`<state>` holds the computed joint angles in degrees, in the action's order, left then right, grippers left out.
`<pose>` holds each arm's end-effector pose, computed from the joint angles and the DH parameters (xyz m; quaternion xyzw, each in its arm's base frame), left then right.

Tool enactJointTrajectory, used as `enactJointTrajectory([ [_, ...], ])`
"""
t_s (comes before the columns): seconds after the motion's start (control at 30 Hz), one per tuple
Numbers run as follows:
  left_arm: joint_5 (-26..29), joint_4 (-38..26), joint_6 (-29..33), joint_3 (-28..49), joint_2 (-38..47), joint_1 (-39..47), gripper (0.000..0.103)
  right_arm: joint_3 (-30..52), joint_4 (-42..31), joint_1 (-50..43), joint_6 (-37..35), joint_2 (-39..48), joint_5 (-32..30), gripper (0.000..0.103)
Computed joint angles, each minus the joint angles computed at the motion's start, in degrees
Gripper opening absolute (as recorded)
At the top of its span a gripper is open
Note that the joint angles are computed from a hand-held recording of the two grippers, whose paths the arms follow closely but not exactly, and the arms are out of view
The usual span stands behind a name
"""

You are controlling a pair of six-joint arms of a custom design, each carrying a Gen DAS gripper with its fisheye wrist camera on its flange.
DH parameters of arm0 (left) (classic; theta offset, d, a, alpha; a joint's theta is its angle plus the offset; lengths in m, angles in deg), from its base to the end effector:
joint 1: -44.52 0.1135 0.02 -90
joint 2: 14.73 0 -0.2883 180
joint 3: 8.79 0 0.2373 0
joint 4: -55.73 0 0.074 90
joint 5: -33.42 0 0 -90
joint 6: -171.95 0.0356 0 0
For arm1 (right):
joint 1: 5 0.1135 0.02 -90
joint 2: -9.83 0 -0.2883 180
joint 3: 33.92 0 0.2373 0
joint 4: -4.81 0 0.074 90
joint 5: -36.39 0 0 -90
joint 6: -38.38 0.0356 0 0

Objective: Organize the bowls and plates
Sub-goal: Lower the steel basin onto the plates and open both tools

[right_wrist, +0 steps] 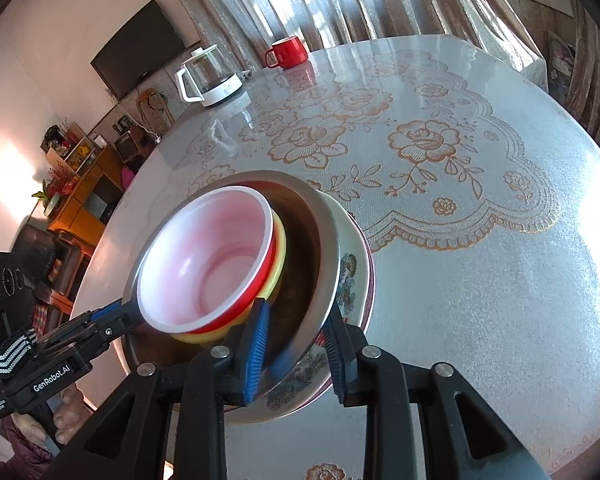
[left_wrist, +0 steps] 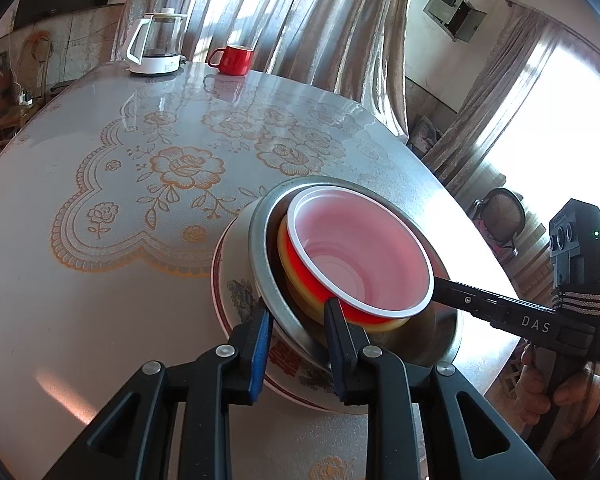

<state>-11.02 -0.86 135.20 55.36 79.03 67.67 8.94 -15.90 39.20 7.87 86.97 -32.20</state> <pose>0.2415 0.0756 0.1852 0.2517 0.8866 -0.2852 0.2633 0.1620 0.1394 0.1732 0.1800 0.9213 0.1230 0.3219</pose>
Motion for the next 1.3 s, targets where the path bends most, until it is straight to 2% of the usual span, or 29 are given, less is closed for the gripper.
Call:
enactJointTrajectory([
  [0.07, 0.09, -0.05, 0.16, -0.06, -0.08, 0.24, 0.025, -0.15, -0.06, 0.55, 0.34, -0.02, 0.77, 0.027],
  [0.17, 0.35, -0.21, 0.43, -0.28, -0.44, 0.71, 0.025, -0.27, 0.20, 2.05, 0.85, 0.46, 2.26, 0.020],
  [0.3, 0.76, 0.02, 0.80, -0.84, -0.69, 1.15, 0.025, 0.12, -0.03, 2.38, 1.20, 1.15, 3.37, 0.020],
  [0.5, 1.06, -3.18, 2.60, 0.90, 0.87, 1.88, 0.026, 0.21, 0.12, 1.84, 0.92, 1.23, 2.77, 0.020],
  [1.0, 0.57, -3.23, 2.97, -0.79, -2.23, 3.47, 0.026, -0.95, 2.54, 1.00, 0.87, 1.04, -0.03, 0.023],
  [1.3, 0.63, -2.45, 3.47, -2.05, -4.68, 5.34, 0.028, 0.07, 0.34, 3.37, 2.65, 1.24, 1.81, 0.024],
])
